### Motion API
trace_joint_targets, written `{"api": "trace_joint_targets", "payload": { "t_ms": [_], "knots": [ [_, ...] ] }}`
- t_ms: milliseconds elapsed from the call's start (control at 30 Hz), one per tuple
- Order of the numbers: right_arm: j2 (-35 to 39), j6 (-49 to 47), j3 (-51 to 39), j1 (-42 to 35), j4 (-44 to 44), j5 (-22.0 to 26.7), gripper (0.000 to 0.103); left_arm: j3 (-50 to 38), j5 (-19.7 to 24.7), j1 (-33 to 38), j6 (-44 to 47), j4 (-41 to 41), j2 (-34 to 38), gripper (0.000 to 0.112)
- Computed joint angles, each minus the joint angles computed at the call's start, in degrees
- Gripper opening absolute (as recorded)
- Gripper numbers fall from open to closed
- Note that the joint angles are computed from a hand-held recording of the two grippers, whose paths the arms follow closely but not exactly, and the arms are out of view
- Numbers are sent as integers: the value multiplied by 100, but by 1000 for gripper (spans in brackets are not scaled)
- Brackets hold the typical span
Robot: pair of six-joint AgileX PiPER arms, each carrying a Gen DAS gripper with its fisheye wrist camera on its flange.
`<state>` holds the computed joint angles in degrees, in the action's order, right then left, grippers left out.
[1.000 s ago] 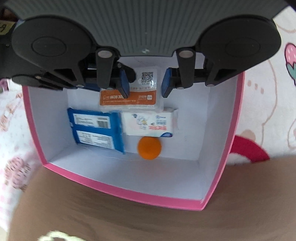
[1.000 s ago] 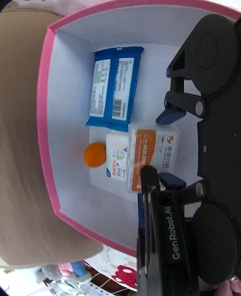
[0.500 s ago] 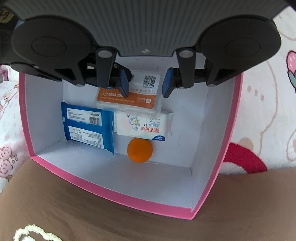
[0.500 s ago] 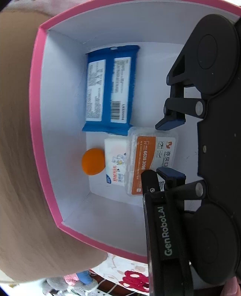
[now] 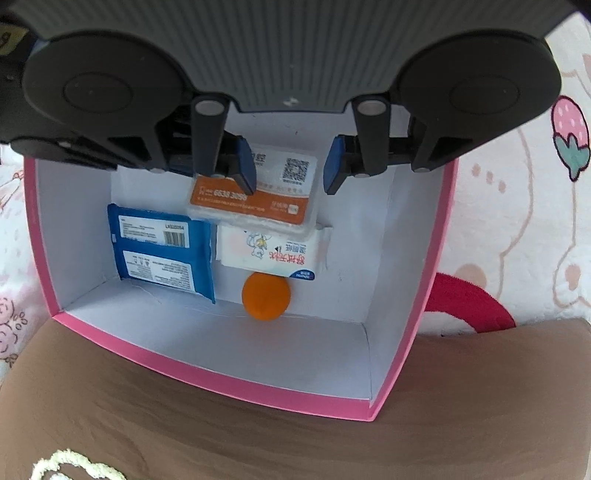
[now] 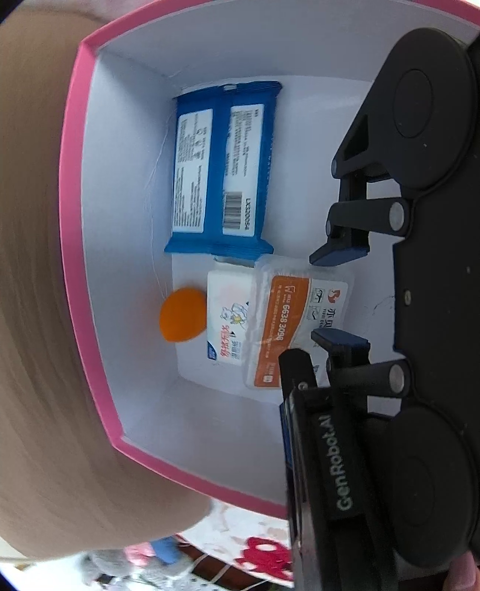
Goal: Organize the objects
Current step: 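Open the left gripper and release the floss case in the box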
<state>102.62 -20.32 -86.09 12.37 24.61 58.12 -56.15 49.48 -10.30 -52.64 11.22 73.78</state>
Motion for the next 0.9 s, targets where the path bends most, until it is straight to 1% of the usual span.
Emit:
{"api": "trace_joint_targets", "payload": {
  "t_ms": [67,133,167,233,333,433,500,633,733,867,900],
  "knots": [
    [84,-153,-87,-46,75,205,41,-12,47,39,94,-116,-1,39],
    [211,-326,-275,-84,127,483,40,67,-27,222,380,-537,-61,37],
    [255,-371,-343,-98,141,584,38,120,-62,295,452,-704,-106,37],
    [263,-390,-360,-133,176,616,38,159,-86,213,297,-560,-165,37],
    [233,-377,-346,-142,156,585,38,62,36,95,174,-321,-145,38],
    [146,-362,-321,-151,63,467,38,50,76,-40,-57,20,-245,39],
    [96,-294,-293,-183,29,356,41,33,108,-115,-198,242,-314,39],
    [32,-327,-164,-278,249,172,41,-18,86,-111,-235,370,-332,41],
    [-103,-275,48,-139,292,-179,40,-35,98,-224,-398,634,-302,41],
    [-171,-486,159,118,202,-434,40,56,17,-205,-540,631,-402,41],
    [-137,-506,95,123,210,-398,40,90,-4,-232,-626,678,-440,41]
  ]
}}
